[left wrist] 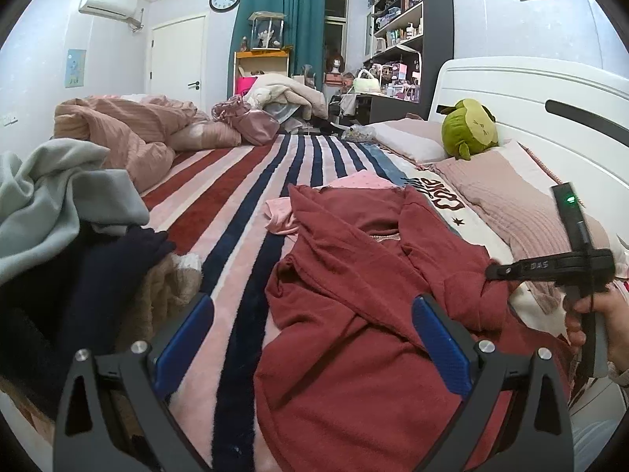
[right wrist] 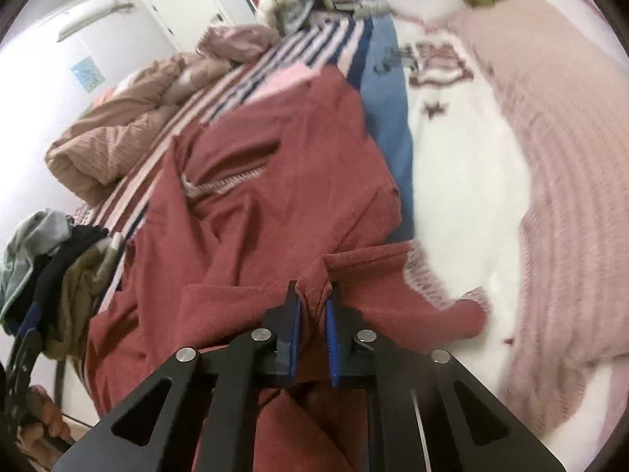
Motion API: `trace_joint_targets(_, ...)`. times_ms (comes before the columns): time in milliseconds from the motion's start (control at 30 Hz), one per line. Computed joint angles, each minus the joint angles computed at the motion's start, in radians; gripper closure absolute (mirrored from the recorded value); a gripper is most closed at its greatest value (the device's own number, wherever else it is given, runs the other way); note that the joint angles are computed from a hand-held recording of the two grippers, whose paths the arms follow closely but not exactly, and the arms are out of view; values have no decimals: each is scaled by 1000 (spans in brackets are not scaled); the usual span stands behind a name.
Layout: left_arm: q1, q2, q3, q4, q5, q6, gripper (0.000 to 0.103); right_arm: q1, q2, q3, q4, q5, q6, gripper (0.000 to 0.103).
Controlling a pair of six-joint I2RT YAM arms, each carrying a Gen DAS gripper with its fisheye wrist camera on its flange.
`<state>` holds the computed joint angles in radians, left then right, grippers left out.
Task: Fold small clothes
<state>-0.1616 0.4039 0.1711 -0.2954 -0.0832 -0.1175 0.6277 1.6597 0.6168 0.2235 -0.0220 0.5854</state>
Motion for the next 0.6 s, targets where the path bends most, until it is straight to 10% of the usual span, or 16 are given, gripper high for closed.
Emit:
trace_joint_targets(267,66,-143,8,-117,54,26,4,223,-223,-23,-41,163,-131,98)
trace_joint_targets(400,115,-210,16,-185,74,47,4,301,-147,49,-4,-99,-252,98)
trace_joint_targets(600,214,-272,23,-268,165,100,4,443,47,238,-194,-218,-397,91)
